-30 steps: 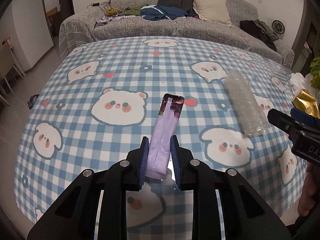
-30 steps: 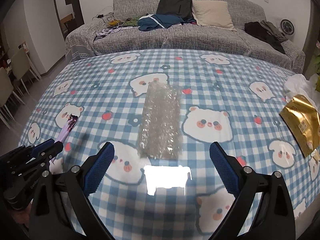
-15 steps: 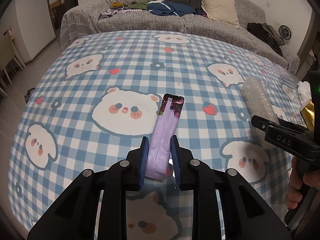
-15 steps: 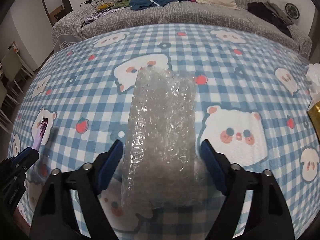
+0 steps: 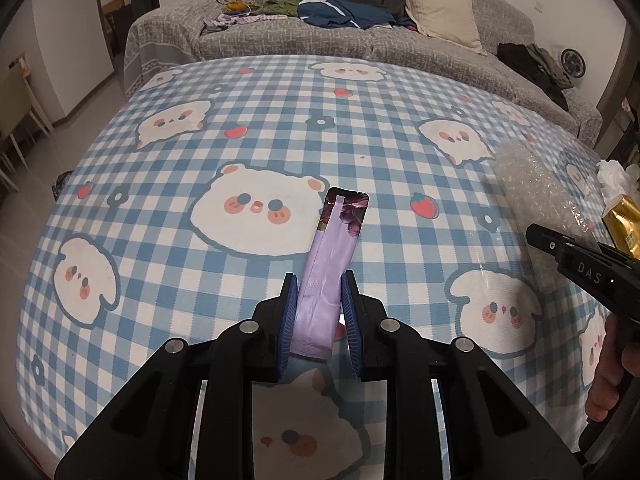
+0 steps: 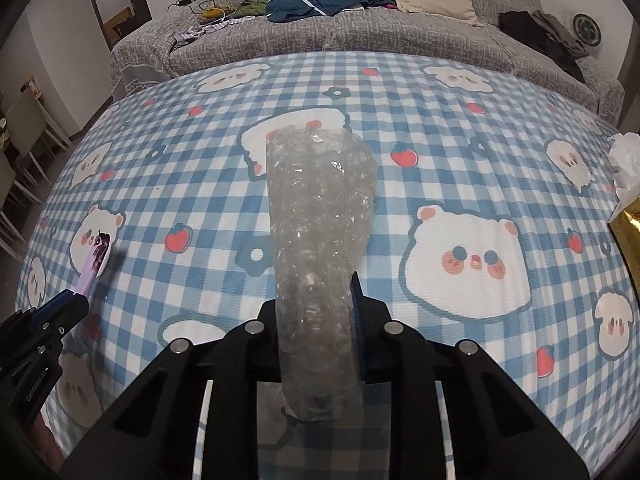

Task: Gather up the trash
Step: 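Carry the purple wrapper and clear bubble wrap over the trash bin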

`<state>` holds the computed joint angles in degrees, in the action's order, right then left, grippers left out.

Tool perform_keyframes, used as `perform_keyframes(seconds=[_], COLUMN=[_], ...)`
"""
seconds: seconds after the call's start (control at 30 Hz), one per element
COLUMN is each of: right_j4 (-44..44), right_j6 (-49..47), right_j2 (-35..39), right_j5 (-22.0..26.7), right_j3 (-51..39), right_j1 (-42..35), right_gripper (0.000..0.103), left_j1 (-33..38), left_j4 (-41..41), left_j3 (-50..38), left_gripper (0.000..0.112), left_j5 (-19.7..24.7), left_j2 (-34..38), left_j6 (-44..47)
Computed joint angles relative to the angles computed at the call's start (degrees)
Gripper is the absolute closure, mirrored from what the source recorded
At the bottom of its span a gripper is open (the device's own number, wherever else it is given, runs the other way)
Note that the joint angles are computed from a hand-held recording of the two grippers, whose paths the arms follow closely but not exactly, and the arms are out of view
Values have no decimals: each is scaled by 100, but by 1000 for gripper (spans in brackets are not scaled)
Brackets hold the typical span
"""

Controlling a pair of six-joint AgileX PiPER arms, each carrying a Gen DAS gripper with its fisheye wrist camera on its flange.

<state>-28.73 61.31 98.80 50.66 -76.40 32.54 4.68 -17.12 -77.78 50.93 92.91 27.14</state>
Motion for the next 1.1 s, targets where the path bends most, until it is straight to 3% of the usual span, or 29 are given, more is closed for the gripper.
perform_keyframes(seconds=[0.73, 1.1], right_j4=[-338, -554], right_j6=[445, 1004], right_j2=[-640, -1319], right_j5=[631, 1081], right_j3=[333, 823], right_j1=[686, 1352], right_gripper=[81, 81], left_j1=[-8, 70], left_j4=[81, 19], left_j3=[323, 930], left_gripper=[90, 90], left_j5=[221, 370], left_j2=[-559, -1345], left_j6=[-142, -21])
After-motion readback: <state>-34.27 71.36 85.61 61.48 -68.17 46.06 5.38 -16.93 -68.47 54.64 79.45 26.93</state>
